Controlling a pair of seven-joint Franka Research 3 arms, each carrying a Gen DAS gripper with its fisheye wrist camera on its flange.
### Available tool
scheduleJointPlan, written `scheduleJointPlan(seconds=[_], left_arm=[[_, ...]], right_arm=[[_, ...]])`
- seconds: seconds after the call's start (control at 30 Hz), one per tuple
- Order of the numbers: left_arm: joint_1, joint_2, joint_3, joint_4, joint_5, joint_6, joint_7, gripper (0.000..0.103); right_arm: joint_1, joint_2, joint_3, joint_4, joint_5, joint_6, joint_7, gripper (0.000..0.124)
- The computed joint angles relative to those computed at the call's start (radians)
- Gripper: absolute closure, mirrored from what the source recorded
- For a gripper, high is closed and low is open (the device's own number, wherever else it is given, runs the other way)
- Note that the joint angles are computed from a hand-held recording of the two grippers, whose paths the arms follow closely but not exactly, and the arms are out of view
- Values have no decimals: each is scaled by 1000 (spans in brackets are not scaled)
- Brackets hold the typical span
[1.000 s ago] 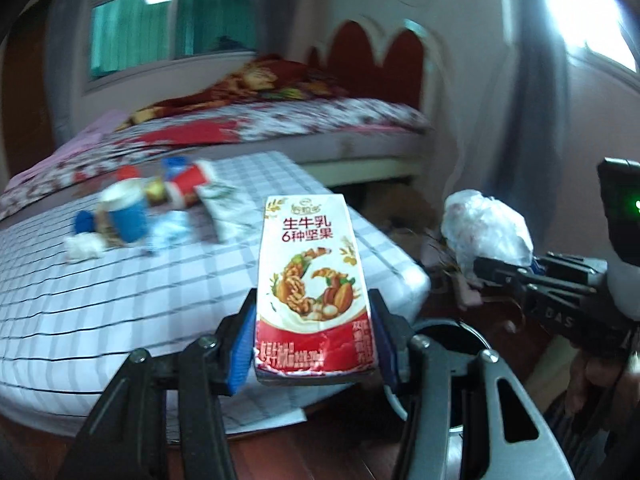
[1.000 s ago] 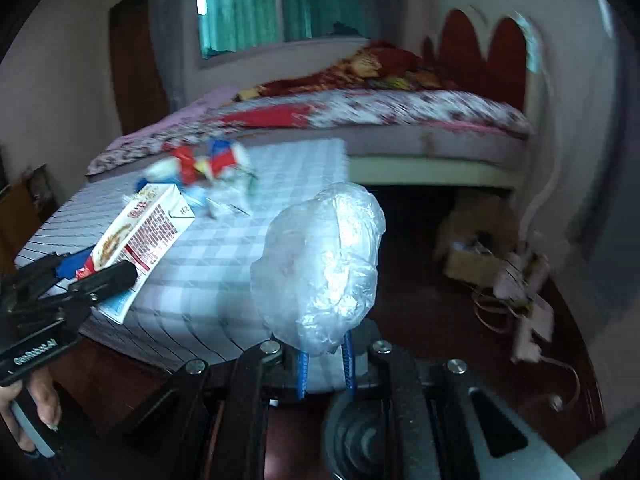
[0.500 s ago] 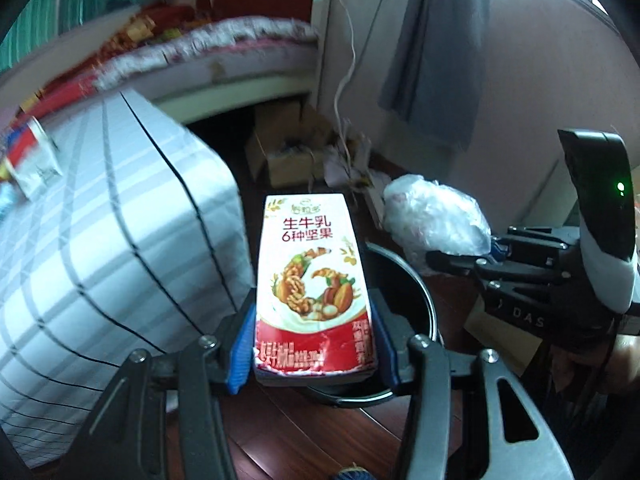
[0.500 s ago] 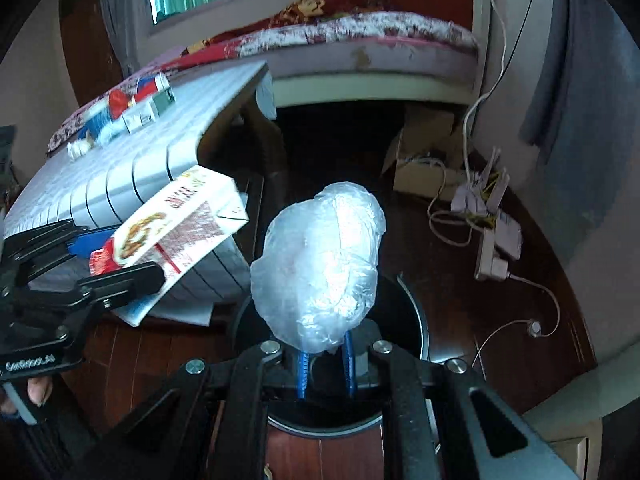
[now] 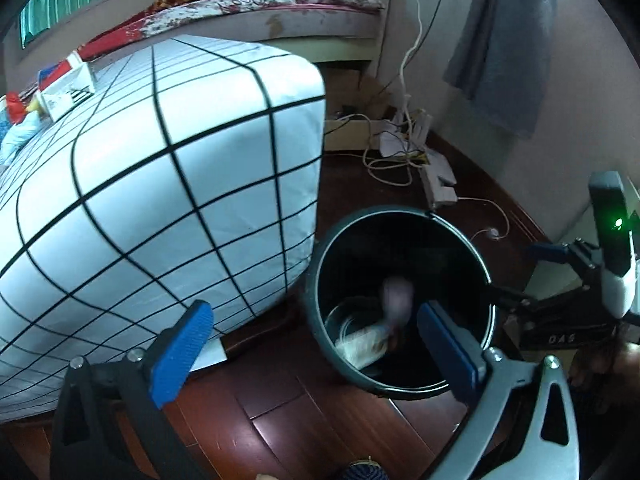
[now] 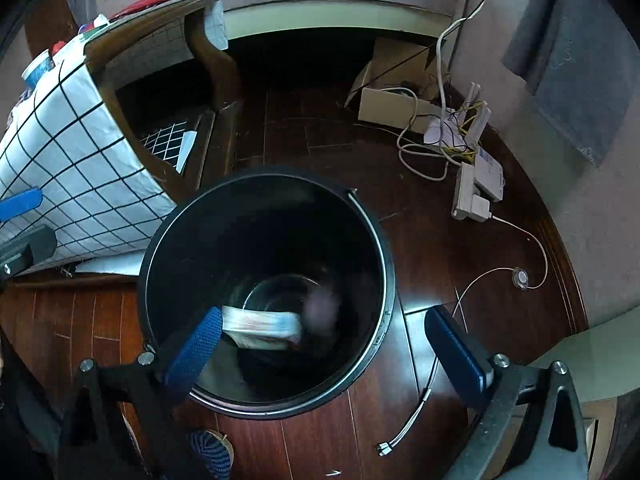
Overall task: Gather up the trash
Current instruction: 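Carry both items over the black bin and open both tools to drop them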
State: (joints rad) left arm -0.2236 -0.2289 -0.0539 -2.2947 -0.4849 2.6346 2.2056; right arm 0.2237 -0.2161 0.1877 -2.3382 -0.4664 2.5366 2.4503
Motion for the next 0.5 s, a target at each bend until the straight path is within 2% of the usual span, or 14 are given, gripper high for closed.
scheduleJointPlan(seconds=[0.2,0.4,0.5], left_arm=[[10,-5,-5,-2,66,43,-47,0],[2,-16,9,5,58,59,-38,1],[-7,-11,11,2,50,105,-30,1]], right_arm=[[1,-4,20,22,-66,-2,46,22],[8,-5,29,49,-111,-17,73,22],[12,-5,33,62,-127,-17,90,22]])
